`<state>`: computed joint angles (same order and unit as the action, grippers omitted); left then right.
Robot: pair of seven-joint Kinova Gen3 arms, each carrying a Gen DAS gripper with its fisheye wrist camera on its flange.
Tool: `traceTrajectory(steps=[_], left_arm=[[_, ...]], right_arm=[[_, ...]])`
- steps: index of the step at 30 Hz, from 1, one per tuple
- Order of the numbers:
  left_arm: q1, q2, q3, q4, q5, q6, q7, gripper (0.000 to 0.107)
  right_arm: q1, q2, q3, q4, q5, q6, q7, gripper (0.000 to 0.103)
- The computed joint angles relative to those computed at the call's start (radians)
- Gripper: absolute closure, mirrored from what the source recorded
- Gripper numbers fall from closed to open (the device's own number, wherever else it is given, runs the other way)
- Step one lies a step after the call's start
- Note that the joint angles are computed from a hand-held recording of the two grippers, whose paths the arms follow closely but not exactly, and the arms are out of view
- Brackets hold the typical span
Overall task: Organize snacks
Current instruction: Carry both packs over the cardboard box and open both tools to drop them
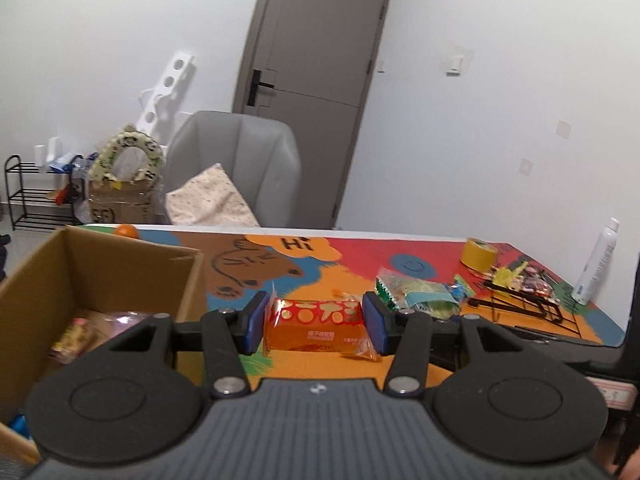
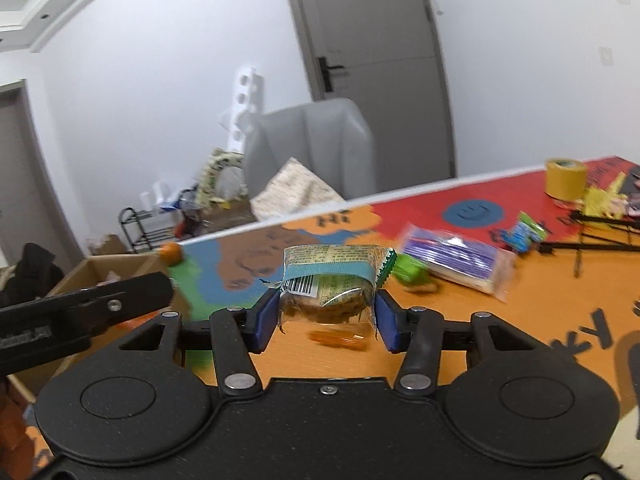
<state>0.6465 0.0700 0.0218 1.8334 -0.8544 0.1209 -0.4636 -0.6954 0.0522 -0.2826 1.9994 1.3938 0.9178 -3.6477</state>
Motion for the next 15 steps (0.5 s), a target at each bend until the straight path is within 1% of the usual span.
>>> traceTrajectory(steps=[3, 6, 9, 15], left_arm=[[-0.001, -0.018, -0.013, 0.010, -0.064, 0.019, 0.069, 0.058], [-0.029, -0.039, -0.002, 0.025, -0.136, 0.031, 0.145, 0.058], [-0.074, -0.058, 0.018, 0.040, -0.168, 0.035, 0.180, 0.058], [-0.171, -0.082, 0.060, 0.061, -0.108, 0.031, 0.126, 0.058]], right_arm=[[-0.002, 0.007, -0.001, -0.014, 0.026, -0.025, -0.003, 0.054], [-0.007, 0.020, 0.001, -0.035, 0.045, -0.042, 0.005, 0.054], [-0.016, 0.033, 0.002, -0.054, 0.064, -0.055, 0.009, 0.054], [-0.042, 0.066, 0.008, -0.094, 0.088, -0.067, 0.019, 0.054]])
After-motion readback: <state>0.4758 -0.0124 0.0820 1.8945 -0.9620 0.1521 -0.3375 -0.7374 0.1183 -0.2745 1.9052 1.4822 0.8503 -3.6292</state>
